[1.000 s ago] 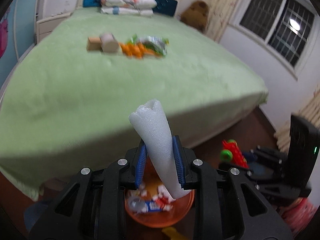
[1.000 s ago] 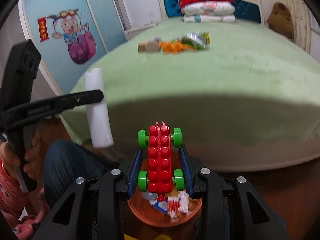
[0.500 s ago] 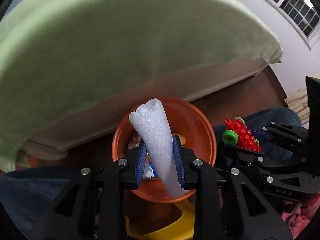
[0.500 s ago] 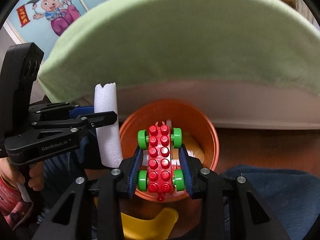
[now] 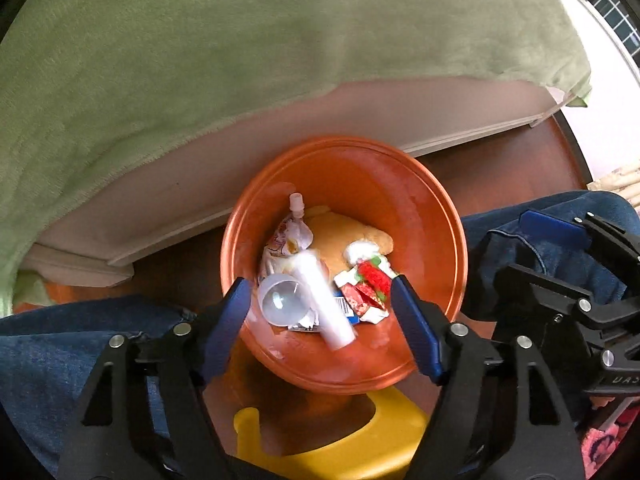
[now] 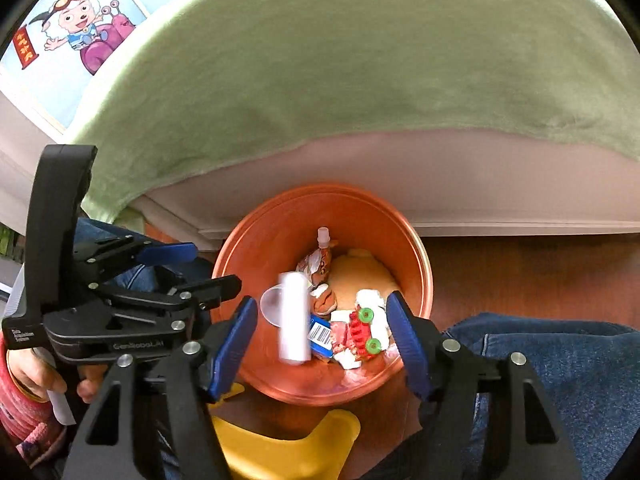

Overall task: Collect trash
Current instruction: 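Lower the foam tube and toy car into the bucket and open both tools, then grasp the wooden block with the left tool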

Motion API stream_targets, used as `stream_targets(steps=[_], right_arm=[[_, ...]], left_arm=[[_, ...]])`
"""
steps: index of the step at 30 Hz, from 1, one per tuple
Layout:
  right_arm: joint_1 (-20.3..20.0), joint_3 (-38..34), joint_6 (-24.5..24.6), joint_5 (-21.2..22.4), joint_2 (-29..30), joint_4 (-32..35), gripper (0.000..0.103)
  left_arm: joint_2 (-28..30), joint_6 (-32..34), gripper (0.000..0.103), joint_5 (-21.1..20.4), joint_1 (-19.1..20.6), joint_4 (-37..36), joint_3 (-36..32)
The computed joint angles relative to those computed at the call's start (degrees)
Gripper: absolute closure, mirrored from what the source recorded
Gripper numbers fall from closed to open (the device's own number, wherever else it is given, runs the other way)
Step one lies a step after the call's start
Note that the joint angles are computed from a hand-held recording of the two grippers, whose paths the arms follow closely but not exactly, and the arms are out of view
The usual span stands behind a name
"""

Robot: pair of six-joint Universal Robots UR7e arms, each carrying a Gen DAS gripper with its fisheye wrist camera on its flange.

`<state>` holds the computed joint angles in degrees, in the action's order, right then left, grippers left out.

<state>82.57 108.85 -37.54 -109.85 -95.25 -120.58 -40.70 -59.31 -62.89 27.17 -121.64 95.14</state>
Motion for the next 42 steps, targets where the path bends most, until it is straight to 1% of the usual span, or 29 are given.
stream_targets(steps=[12,22,28,32,37,39,42], right_arm=[[0.1,0.0,1.2,-0.2,0.0,0.2,0.037],[0.0,-0.4,1.4,0.1,0.1,0.2,0.036],[0.1,-1.0,2.1,1.1,-0.2,0.6,0.036],[0.4,-1.8,2.5,3.2,-1.0,0.7,0.034],[0.6,-2.5,2.1,5.6,-1.8,0.7,0.033],[0.6,-2.9,2.3,6.7,-1.9,1.4,0.033],[0.3,-3.2,2.1,7.7,-1.9,2.0,0.033]], left_arm=[[-0.5,-1.9,0.031,-0.3,-0.2,2.3,-0.2],[-0.8,-1.7,0.031,-0.5,-0.2,1.9,0.0],[-1.7,-1.1,0.031,0.3,-0.9,1.8,0.1],[-3.2,0.6,0.031,4.0,-2.3,4.5,-1.0],[-6.4,3.2,0.03,9.4,-3.2,3.2,-2.3],[-7.4,4.1,0.022,11.7,-2.8,1.7,-3.6],[-7.7,5.0,0.022,15.8,-1.4,1.4,-7.0]])
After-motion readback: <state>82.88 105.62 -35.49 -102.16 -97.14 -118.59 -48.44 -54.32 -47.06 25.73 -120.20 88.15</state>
